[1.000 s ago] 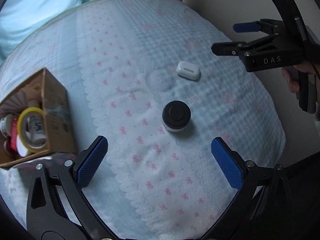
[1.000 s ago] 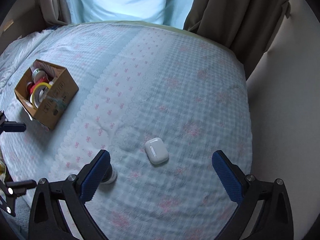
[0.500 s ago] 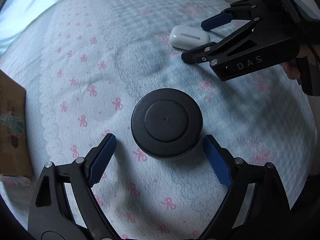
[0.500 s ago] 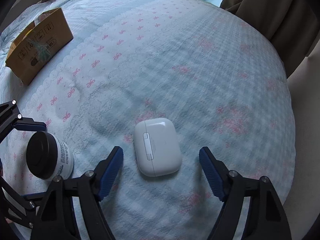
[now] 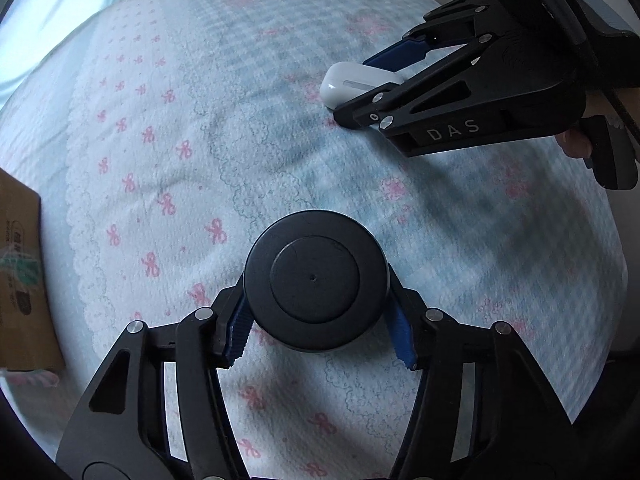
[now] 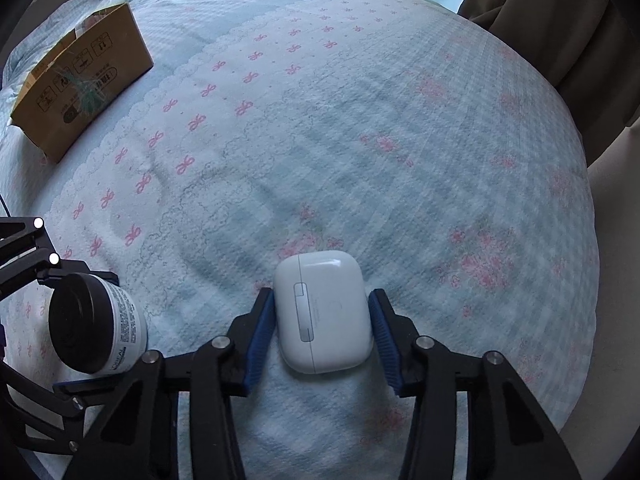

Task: Organize rigid objects
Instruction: 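Grasp the black-lid jar with the left tool while the right tool grasps the white earbud case, then lift the black-lid jar and earbud case and carry both over the box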

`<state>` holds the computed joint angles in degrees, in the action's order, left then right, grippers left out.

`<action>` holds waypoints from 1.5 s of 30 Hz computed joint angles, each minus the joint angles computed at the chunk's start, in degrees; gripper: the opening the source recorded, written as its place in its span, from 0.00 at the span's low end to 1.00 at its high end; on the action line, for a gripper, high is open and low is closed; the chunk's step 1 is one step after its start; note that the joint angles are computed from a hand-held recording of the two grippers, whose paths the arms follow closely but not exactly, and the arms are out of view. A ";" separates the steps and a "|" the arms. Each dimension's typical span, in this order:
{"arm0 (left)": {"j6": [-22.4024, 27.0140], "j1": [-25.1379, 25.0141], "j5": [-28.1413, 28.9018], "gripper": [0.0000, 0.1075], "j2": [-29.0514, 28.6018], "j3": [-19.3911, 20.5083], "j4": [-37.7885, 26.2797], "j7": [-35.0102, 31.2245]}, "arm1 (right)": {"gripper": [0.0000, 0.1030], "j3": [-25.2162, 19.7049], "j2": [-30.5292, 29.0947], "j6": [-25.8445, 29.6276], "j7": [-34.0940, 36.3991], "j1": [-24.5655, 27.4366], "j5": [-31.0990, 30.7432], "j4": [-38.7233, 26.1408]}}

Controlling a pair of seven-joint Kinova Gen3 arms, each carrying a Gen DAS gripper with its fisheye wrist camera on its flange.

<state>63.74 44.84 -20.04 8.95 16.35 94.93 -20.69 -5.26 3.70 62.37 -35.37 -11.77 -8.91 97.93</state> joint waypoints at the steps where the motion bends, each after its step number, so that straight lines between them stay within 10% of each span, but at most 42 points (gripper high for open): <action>1: -0.04 -0.09 0.10 0.50 -0.04 -0.06 -0.03 0.06 | 0.43 -0.18 -0.09 -0.22 -0.76 -0.31 0.45 0.16; 17: 6.05 -7.45 5.66 0.50 -10.05 1.73 -0.04 -4.84 | 0.42 -1.64 -2.92 6.71 -17.76 -4.78 4.48 -5.76; 29: 29.61 -16.13 7.92 0.50 -22.70 3.30 -17.53 -13.34 | 0.42 15.73 -6.68 31.80 -41.10 -34.98 8.09 -29.84; 41: 50.63 -21.07 9.07 0.50 -37.12 -11.65 -25.99 -35.56 | 0.42 14.00 -0.71 42.07 -69.06 -60.03 15.97 -48.75; 45: 53.93 -20.64 8.01 0.50 -41.64 -19.10 -25.00 -43.04 | 0.42 7.73 2.49 43.27 -78.31 -60.83 18.01 -52.29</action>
<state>117.66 24.20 -12.03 -32.69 -2.76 69.94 -63.72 2.47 6.18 105.64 -113.68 -72.60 9.10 45.64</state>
